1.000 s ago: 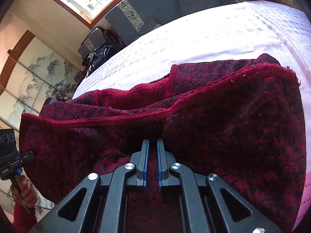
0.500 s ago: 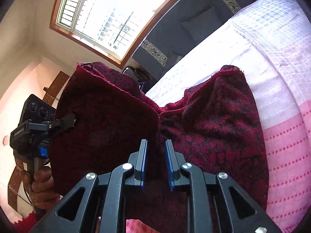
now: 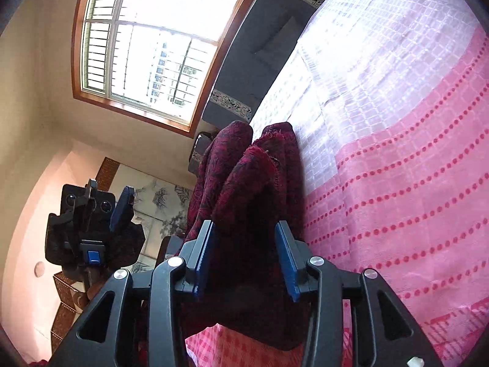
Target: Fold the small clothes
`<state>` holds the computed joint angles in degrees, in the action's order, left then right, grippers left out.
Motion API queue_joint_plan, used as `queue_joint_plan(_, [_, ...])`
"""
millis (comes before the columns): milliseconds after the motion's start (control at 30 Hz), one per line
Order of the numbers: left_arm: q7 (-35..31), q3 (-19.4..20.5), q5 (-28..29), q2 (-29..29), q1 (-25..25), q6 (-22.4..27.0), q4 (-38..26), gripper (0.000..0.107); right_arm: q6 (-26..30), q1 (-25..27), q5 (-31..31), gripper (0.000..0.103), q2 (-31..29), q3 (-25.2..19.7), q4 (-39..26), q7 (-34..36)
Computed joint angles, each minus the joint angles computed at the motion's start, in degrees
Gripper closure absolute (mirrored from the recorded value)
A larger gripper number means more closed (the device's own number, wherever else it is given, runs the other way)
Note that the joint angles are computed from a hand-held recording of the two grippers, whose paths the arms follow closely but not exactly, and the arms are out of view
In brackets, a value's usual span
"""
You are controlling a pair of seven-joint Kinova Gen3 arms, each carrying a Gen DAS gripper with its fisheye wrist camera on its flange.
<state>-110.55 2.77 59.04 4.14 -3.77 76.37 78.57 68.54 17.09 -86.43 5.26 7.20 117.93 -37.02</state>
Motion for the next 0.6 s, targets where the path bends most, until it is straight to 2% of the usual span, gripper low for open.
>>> queue_joint_plan(67, [-3.01, -3.06, -2.34, -4.27, -0.02, -3.26, 5.31, 0.076, 0.49, 0.47, -0.85, 0.06, -1.35, 0.42, 0.12, 0.18])
queue_joint_plan(133, [-7.12, -3.64, -4.94, -6.44, -1.39, -4.08, 9.69, 0.076, -0.13, -2.26, 0.51, 0.06, -2.09, 2.09, -2.46, -1.67])
queue_joint_plan(200, [-9.85, -3.9, -5.89, -7.57, -1.87, -4.34, 14.34, 0.076, 0.1, -7.56, 3.46, 0.06, -1.86, 5.35, -6.18, -5.31])
queue_joint_plan(267, [-13.55, -5.77, -3.52, -8.47, -0.17, -4.93, 19.5, 0.076, -0.37, -12.87, 8.11, 0.059, -1.4, 7.94, -10.95, -9.97])
queue_joint_plan(300, [-15.01, -5.32, -2.99, -8.78, -0.13, -5.7, 21.37, 0.076, -1.77, -15.53, 10.44, 0.058, -0.86, 8.51, -13.22, -12.3])
queue_joint_plan(367, [-16.84, -4.97, -2.89, -9.06, 0.86, -6.83, 23.86, 0.076, -5.64, -20.84, 15.1, 0.056, 0.85, 9.42, -16.8, -16.96])
queue_joint_plan(467, [-18.57, -3.84, -3.17, -10.75, 2.03, -10.77, 25.85, 0.076, -7.03, -27.83, 22.09, 0.057, 4.11, 12.87, -22.77, -23.95])
queue_joint_plan(533, [-19.27, -5.3, -2.54, -11.27, 2.7, -9.99, 25.82, 0.076, -8.64, -28.01, 25.14, 0.092, 4.74, 11.11, -24.62, -27.36])
queue_joint_plan(600, [-19.14, -5.95, -2.94, -12.94, 2.76, -10.12, 25.41, 0.076, -10.67, -23.95, 24.68, 0.093, 2.21, 6.61, -23.24, -27.04])
